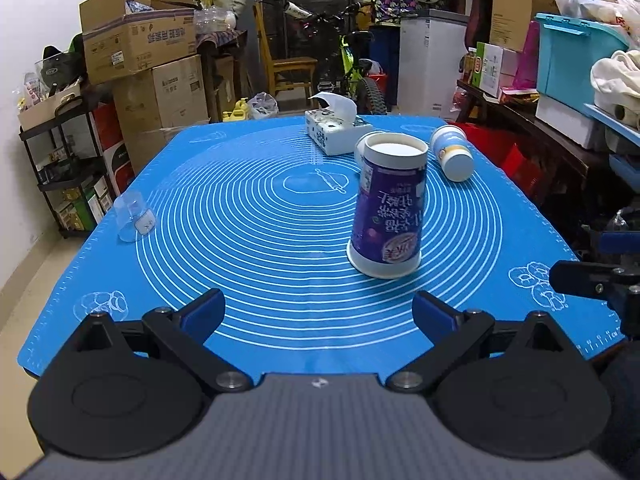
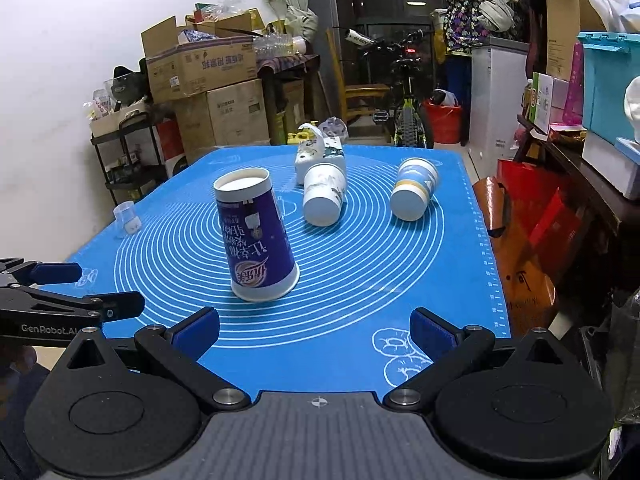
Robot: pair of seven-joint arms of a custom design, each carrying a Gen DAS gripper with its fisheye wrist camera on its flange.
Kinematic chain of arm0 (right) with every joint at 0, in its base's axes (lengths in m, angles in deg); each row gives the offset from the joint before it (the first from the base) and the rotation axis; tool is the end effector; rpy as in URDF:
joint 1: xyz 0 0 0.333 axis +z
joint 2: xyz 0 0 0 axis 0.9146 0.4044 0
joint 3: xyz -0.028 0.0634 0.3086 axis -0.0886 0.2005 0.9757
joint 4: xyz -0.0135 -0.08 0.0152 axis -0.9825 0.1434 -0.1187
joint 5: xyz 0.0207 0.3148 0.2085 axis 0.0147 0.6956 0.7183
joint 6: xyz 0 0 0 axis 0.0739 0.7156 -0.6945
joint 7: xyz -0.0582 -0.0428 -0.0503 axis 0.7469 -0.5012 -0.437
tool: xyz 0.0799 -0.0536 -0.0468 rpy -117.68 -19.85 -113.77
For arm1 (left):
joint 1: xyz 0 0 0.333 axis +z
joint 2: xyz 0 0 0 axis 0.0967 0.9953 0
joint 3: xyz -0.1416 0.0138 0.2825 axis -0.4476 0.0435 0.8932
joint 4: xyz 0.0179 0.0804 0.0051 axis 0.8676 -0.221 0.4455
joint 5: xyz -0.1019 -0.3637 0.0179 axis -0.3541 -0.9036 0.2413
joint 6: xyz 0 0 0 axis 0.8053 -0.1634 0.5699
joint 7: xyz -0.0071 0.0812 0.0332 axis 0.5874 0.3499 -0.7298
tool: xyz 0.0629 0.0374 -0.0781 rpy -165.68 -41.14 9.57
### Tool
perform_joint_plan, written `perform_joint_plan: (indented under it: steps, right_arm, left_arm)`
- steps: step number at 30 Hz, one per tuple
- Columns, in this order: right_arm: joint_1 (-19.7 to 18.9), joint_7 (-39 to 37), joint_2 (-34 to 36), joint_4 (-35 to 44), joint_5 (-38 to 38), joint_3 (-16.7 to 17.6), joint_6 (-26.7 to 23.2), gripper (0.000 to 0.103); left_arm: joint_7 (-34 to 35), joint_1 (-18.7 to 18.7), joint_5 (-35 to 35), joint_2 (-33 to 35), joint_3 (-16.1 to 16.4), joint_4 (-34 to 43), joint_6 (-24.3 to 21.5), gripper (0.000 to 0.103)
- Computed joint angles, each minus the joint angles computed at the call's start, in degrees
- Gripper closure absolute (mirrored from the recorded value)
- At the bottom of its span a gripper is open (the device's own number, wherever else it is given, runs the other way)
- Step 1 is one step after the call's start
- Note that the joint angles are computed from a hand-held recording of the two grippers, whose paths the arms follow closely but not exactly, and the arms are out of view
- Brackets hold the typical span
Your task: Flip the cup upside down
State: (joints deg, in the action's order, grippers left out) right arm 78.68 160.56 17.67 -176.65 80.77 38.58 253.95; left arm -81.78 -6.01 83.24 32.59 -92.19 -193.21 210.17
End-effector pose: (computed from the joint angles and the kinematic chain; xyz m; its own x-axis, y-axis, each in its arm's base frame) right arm 0.4824 0.1654 0.3816 0.2678 -0.9569 -0.1123 -0.5678 -0.0626 -0.8208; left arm 0.4931 -0.2538 0.3947 -0.0829 -0.9957 -0.0412 -0.5942 0.0826 -0.8000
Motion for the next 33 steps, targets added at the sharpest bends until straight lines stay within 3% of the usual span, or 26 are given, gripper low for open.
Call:
perform_joint_plan:
  steps: [8, 11, 33]
  right_arm:
    - [-0.71, 2.69, -1.20, -1.74, -3.26, -0.05, 0.49, 0.002]
    - [0.55, 0.54, -1.51, -2.46, -0.11, -0.43, 1.32, 0.002]
    - [1.86, -0.95, -2.53, -3.61, 2.08, -0.98, 1.43, 0.002]
  left_arm:
    - [-0.33, -0.11, 0.03, -0.13, -0.19, -0.69, 0.61, 0.004]
    - [0.29, -0.17, -0.35, -0.08, -0.20, -0.85, 0.82, 0.004]
    - [1.83, -0.67, -1.61, 0.33, -0.12, -0.69, 1.26, 0.004]
